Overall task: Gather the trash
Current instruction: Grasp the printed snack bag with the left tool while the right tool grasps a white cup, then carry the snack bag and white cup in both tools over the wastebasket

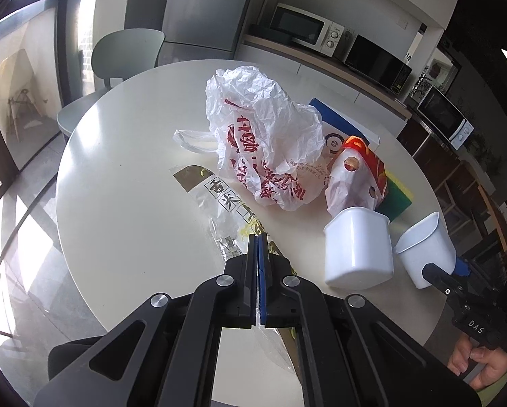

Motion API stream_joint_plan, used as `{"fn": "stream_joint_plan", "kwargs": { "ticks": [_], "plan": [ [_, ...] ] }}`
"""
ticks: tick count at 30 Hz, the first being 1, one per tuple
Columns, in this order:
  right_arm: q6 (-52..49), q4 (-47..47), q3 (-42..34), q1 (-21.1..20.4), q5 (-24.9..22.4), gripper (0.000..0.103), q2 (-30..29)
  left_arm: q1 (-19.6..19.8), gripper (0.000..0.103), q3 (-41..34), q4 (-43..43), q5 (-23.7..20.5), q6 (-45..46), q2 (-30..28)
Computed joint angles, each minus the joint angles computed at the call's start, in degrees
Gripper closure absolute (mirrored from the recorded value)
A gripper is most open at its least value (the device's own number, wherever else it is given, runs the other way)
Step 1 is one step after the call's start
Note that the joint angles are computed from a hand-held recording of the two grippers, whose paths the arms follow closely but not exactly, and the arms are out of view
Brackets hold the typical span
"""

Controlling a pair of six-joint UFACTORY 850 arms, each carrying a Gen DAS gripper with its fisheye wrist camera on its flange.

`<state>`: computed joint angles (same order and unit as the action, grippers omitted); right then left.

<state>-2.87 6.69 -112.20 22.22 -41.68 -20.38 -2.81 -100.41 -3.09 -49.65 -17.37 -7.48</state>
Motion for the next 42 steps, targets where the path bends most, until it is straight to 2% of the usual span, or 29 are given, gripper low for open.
{"fn": "stream_joint_plan", "kwargs": {
  "ticks": [5, 7, 11, 13, 15, 19, 26, 28, 29, 31, 34, 42],
  "plan": [
    [0.9, -0.47, 2.41, 0.49, 1.2, 0.044, 2.02, 0.29, 0.102, -1.08, 0.17, -0.8, -0.5, -0.69],
    [0.6, 0.39, 3.31, 0.35, 1.58, 0.044, 2.62, 0.01, 0.088, -2.13, 0.24, -1.78, -0.74, -1.66],
    [0.86, 0.54, 4.25, 0.23, 1.76, 0.044, 3.13, -0.63, 0.073, -3.1, 1.96, -2.93, -1.55, -2.67],
    [0.52, 0.93, 4.33, 0.1, 1.76, 0.044, 3.1, -1.02, 0.059, -4.36, 3.06, -4.04, -2.09, -3.81],
    [0.19, 1.27, 4.45, 0.05, 1.8, 0.044, 3.11, -1.46, 0.053, -5.72, 4.64, -5.31, -3.33, -5.05],
    [-0.25, 1.46, 5.25, -0.02, 2.05, 0.044, 3.41, -2.05, 0.051, -7.88, 6.26, -7.23, -4.92, -7.34],
    [-0.96, 1.63, 6.76, -0.15, 2.37, 0.044, 4.26, -3.22, 0.052, -8.93, 9.07, -9.43, -6.16, -9.61],
    [-1.13, 1.86, 7.58, -0.18, 2.61, 0.044, 4.73, -3.48, 0.061, -9.17, 9.88, -9.79, -6.2, -10.01],
    [-1.14, 1.93, 7.94, -0.17, 2.69, 0.044, 4.96, -3.53, 0.063, -9.14, 10.21, -9.83, -6.18, -10.06],
    [-0.92, 2.02, 8.99, -0.13, 3.09, 0.044, 5.71, -3.62, 0.079, -8.84, 10.91, -9.96, -6.36, -9.97],
    [-0.5, 2.44, 10.6, -0.02, 3.71, 0.044, 6.9, -3.04, 0.098, -7.06, 10.26, -9.14, -5.75, -8.85],
    [0.83, 2.57, 15.54, 0.74, 5.08, 0.044, 10.35, -1.68, 0.101, -2.25, 8.29, -5.89, -4.57, -4.06]
  ]
}}
